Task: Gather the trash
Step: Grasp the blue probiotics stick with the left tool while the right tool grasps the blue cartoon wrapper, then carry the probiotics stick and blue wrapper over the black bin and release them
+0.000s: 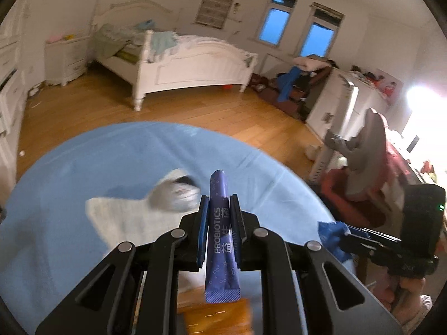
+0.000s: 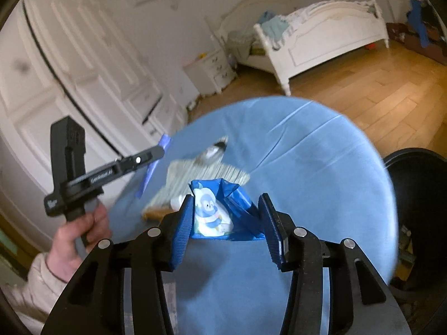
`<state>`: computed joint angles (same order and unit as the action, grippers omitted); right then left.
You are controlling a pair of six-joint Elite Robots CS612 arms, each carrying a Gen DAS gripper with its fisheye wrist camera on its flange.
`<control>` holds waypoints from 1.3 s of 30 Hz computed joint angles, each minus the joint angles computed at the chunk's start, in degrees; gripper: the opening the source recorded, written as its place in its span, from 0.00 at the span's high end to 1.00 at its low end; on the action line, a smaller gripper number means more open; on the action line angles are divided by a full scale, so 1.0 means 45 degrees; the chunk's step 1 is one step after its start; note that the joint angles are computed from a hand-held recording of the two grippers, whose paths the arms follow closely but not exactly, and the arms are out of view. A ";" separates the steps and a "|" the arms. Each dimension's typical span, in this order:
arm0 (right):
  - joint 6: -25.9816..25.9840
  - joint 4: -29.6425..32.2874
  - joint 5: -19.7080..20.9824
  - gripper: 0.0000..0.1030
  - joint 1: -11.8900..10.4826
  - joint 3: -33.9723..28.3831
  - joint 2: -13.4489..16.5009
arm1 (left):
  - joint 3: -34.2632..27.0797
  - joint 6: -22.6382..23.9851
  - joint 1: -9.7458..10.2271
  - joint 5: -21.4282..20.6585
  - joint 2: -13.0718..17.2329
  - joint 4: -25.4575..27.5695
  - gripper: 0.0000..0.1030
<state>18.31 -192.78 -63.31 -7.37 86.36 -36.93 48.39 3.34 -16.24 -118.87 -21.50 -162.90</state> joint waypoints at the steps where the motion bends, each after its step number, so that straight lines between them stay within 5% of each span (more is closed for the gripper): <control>1: 0.0225 -0.0369 -0.0095 0.54 -0.0121 0.0188 -0.0072 | 0.0021 0.0064 -0.0106 -0.0262 -0.0052 0.0037 0.85; 15: 0.3323 -0.3359 -0.1667 0.54 -0.1832 0.2432 -0.0481 | -0.0686 0.1824 -0.1523 -0.2709 0.0359 0.2299 0.84; 27: 0.4509 -0.3977 -0.1588 0.52 -0.2703 0.3015 -0.0035 | -0.0888 0.2992 -0.2184 -0.2603 0.0474 0.3886 0.83; 30: 0.4819 -0.3793 -0.1618 0.39 -0.2729 0.2851 0.0081 | -0.1022 0.3172 -0.2329 -0.2273 0.0511 0.4213 0.81; 32: 0.4978 -0.3754 -0.1634 0.27 -0.2771 0.2860 0.0106 | -0.1129 0.3296 -0.2352 -0.2197 0.0536 0.4412 0.75; 34: 0.5039 -0.3692 -0.1738 0.26 -0.2752 0.2880 0.0072 | -0.1014 0.3094 -0.2418 -0.1824 0.0491 0.4072 0.36; 36: 0.5014 -0.3669 -0.1815 0.26 -0.2747 0.2965 0.0029 | -0.0737 0.2718 -0.2381 -0.1741 0.0425 0.3136 0.20; 39: 0.5015 -0.3608 -0.1853 0.26 -0.2699 0.3012 -0.0016 | -0.0712 0.2690 -0.2325 -0.1715 0.0397 0.3070 0.18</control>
<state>40.87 -209.01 -71.65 -19.52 99.91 -37.01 45.19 15.44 -26.70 -126.59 -19.71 -149.08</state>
